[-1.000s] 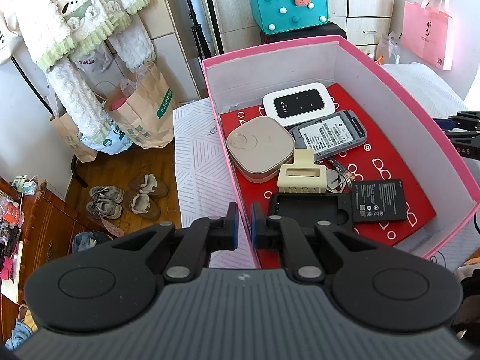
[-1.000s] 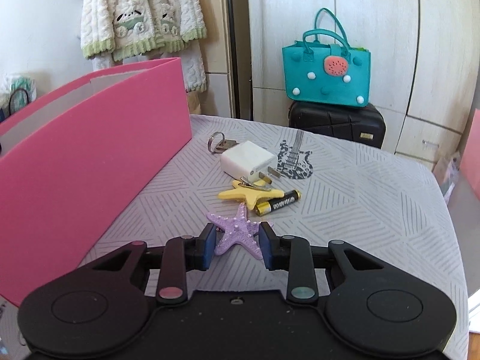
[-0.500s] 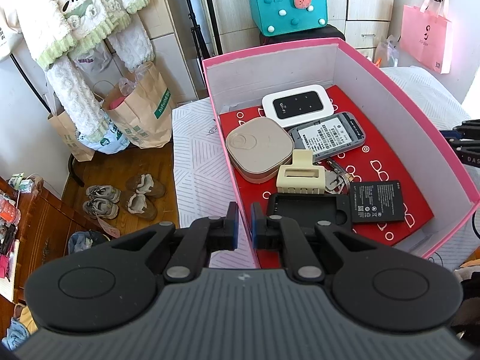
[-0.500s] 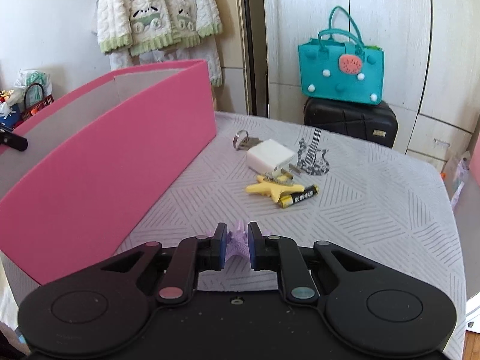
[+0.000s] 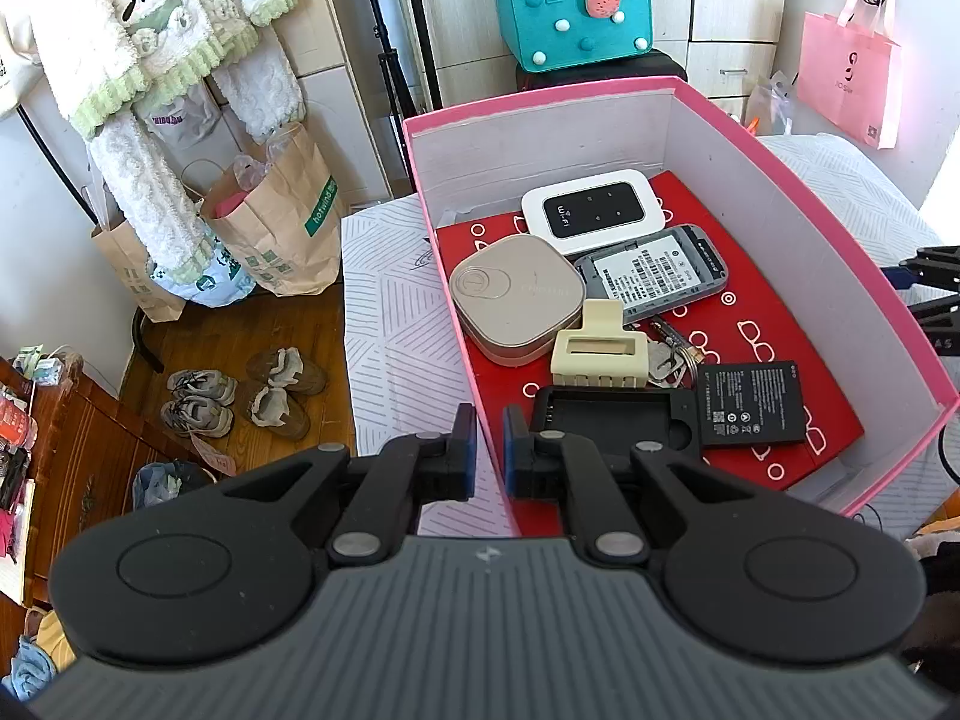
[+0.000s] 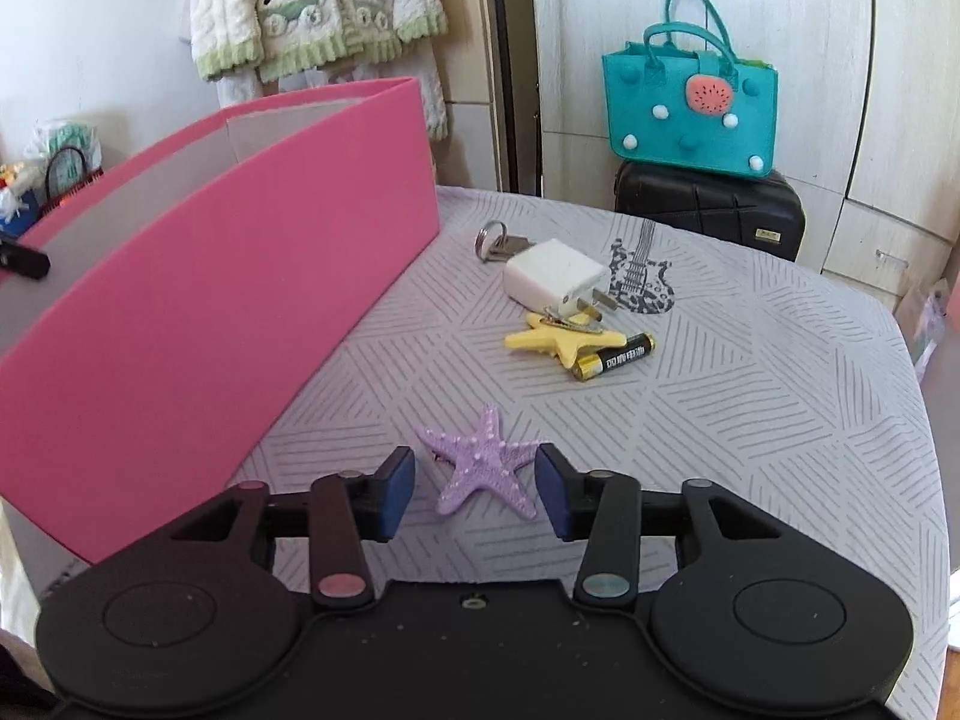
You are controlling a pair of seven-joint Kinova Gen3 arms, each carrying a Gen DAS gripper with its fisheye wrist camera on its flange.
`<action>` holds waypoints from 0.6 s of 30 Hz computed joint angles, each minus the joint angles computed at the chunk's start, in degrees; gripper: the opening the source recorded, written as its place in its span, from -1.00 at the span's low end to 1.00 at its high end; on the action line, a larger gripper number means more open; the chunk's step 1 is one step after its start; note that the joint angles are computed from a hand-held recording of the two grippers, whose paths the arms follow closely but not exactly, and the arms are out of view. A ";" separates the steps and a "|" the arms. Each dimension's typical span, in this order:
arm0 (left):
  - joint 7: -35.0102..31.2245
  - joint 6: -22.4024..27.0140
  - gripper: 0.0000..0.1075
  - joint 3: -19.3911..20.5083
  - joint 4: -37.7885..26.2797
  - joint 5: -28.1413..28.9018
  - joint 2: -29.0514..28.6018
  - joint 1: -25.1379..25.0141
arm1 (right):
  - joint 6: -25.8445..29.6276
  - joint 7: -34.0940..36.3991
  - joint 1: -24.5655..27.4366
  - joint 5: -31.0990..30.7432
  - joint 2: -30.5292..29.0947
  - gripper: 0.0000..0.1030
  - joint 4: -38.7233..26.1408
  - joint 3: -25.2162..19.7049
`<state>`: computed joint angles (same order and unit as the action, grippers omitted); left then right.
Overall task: Organize rigid objects
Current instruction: 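Grasp the purple starfish with the right gripper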
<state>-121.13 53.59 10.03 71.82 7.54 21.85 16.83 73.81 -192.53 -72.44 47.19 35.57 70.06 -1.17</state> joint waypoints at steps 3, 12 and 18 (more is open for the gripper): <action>0.10 -0.02 -0.85 -0.04 0.02 -0.08 -0.02 0.05 | 1.76 2.01 -0.14 0.08 1.57 0.18 -2.31 0.32; 0.16 -0.17 -0.85 0.01 0.13 0.01 0.01 0.03 | 3.49 -0.15 -0.97 0.79 3.35 0.39 -3.77 1.96; 0.38 -0.30 -0.85 0.08 0.03 0.09 0.23 0.28 | 0.42 -2.64 -0.50 1.51 0.87 0.05 -0.12 1.53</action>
